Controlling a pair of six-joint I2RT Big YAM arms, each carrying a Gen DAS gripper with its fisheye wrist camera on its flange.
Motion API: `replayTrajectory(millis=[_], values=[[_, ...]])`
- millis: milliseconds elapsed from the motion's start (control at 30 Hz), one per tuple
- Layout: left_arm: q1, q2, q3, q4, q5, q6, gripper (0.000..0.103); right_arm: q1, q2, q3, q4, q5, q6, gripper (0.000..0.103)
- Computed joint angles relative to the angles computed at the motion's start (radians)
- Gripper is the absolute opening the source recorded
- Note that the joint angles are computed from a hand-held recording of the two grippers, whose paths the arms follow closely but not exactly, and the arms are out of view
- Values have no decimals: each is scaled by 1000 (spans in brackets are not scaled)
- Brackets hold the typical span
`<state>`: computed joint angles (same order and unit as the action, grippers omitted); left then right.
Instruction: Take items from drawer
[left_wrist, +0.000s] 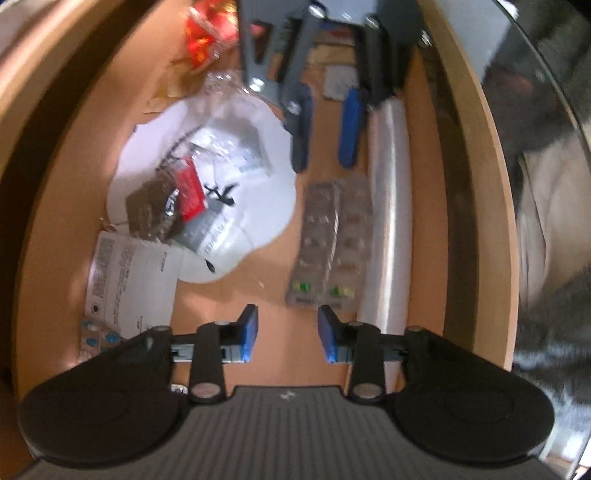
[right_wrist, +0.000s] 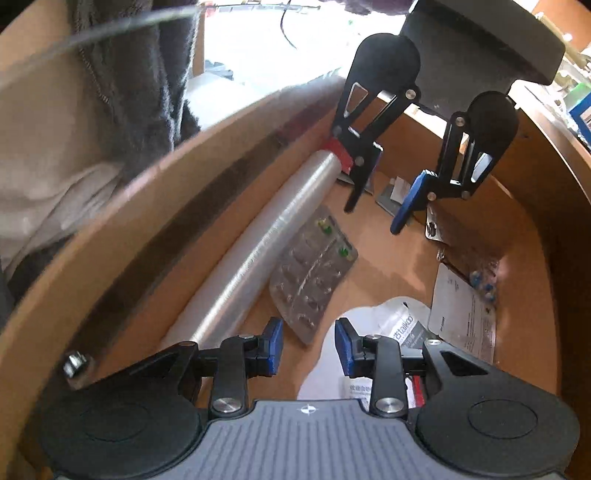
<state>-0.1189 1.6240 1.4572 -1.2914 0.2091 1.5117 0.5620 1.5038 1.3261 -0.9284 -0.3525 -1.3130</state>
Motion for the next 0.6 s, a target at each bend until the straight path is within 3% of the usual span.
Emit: replayTrajectory(millis=[67, 267, 533, 600], values=[[1, 7, -3, -1, -12, 33, 42, -3, 31, 23, -17, -5, -10, 30], [6, 27, -14, 1, 56, 127, 44, -9, 69, 31, -11, -41, -30, 30], [12, 41, -17, 7, 84, 147, 44, -12, 73, -1, 76, -83, -34, 30], [11, 40, -18, 9, 82, 148, 44, -15, 80, 12, 68, -120, -17, 17]])
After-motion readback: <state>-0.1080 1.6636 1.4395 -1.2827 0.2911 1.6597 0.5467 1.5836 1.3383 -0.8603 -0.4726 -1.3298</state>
